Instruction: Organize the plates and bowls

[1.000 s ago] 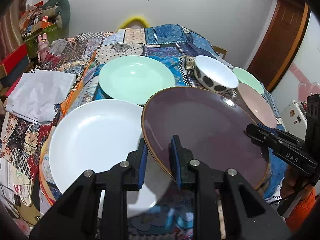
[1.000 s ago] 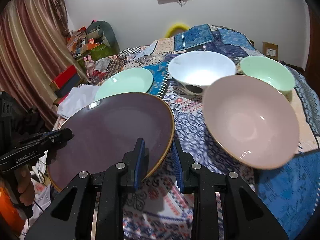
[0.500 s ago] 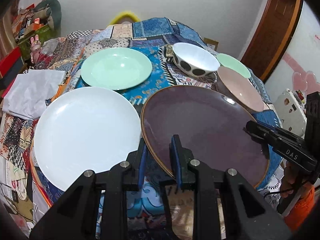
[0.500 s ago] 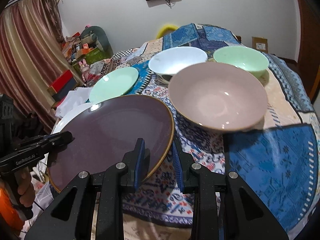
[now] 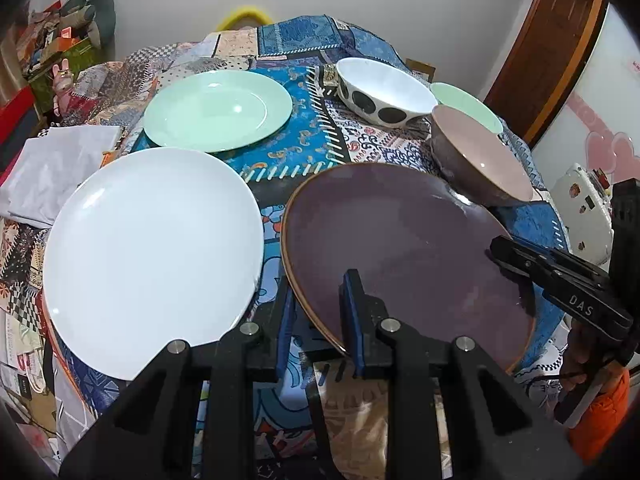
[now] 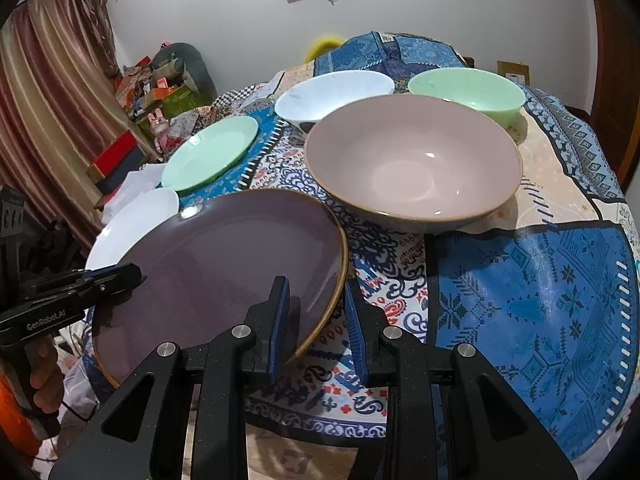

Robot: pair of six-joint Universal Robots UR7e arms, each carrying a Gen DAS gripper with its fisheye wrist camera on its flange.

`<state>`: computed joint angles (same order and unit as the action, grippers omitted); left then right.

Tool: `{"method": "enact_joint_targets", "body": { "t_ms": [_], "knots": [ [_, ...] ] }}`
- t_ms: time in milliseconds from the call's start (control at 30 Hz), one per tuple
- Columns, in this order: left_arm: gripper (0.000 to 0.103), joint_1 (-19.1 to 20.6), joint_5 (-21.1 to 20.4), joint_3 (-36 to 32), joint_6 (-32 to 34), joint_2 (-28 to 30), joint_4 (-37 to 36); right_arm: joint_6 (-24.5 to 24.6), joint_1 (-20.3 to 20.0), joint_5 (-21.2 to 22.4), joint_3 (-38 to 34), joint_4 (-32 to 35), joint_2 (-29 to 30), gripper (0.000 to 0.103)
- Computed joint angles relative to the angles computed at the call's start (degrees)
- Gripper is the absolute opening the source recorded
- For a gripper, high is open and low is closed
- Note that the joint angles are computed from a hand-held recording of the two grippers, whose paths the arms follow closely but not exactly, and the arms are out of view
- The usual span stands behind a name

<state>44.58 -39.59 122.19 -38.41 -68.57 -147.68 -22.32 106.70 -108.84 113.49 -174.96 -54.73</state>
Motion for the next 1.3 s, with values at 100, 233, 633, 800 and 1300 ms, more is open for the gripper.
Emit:
{"method": "enact_joint_targets", "body": {
  "t_ms": [100,233,633,800,1300],
  "knots": [
    [0.024,0.41,-0.48,-0.52,0.34,0.85,0.55,0.39,-0.35,-0.47,-0.28,0.41,0.19,0.025],
    [0.025,1.22,-1.22,-1.25,0.20,1.85,1.20,1.09,-1.05,-0.50,-0.81,1.20,0.44,0.025],
    [0.026,1.03,1.99,-1.90,-0.55,2.31,3.74,-0.19,-0.33,-1.94,-0.54,0.26,0.19,0.026],
    [0.026,0.32,3.61,-0.92,-1.36,0.47,3.86,-1.10,0.90,-2.06,0.46,-1.18,-1.51,0.026],
    [0.067,-4.46,14.11,2.22,-7.55,-10.29,12.99,-3.73,5.88,1.37,-2.61,-1.52,1.26,0.044]
  ]
}}
